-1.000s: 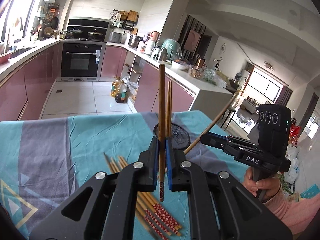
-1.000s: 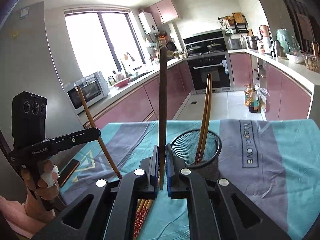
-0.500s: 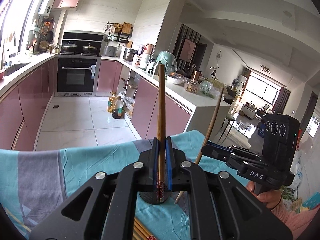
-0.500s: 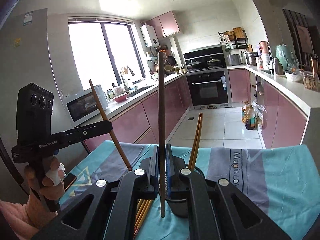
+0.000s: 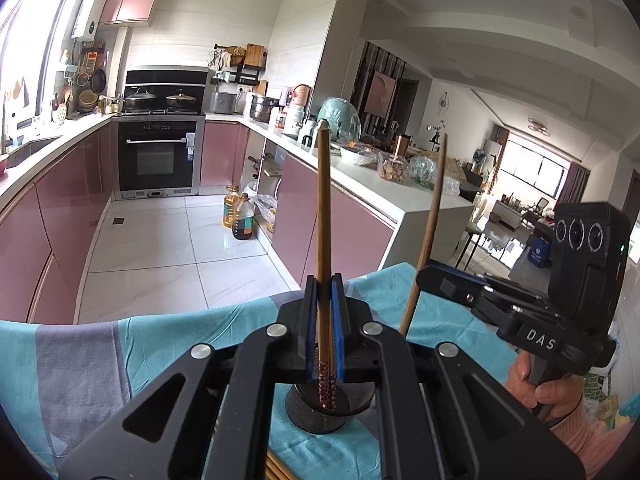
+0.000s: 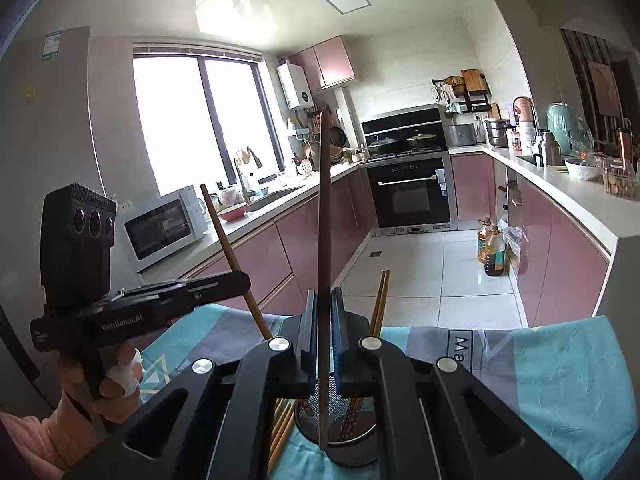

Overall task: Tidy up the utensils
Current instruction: 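Raise the chopstick upright and lower it into the mesh cup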

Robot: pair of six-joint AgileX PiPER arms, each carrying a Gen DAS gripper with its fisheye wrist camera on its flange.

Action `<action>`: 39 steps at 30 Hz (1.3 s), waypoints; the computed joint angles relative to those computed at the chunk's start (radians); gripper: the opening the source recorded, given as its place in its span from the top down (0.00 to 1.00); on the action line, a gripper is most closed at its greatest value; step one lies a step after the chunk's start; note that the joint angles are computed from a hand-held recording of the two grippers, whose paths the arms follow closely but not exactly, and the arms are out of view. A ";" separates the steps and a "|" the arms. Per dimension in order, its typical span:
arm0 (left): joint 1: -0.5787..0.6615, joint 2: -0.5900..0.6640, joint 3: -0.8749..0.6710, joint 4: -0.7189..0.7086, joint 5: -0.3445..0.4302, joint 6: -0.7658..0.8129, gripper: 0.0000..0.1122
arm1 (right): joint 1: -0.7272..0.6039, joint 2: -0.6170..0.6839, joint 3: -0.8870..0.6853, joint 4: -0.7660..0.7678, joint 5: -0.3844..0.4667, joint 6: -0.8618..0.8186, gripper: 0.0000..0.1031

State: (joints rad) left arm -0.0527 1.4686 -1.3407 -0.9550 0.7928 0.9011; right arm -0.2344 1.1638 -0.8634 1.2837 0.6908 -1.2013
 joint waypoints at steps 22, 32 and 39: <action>-0.047 0.139 -0.021 0.085 -0.023 -0.016 0.93 | 0.035 0.116 -0.039 -0.003 -0.050 0.014 0.95; -0.056 0.171 -0.031 0.106 -0.023 -0.017 0.93 | 0.060 0.160 -0.088 -0.184 -0.014 0.162 0.95; -0.071 0.212 -0.059 0.151 -0.037 -0.052 0.93 | 0.114 0.239 -0.118 -0.271 -0.025 0.257 0.94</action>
State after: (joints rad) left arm -0.1242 1.6808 -1.4001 -0.8039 0.7562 0.8494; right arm -0.1208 1.4027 -0.9809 1.0123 0.6659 -0.9440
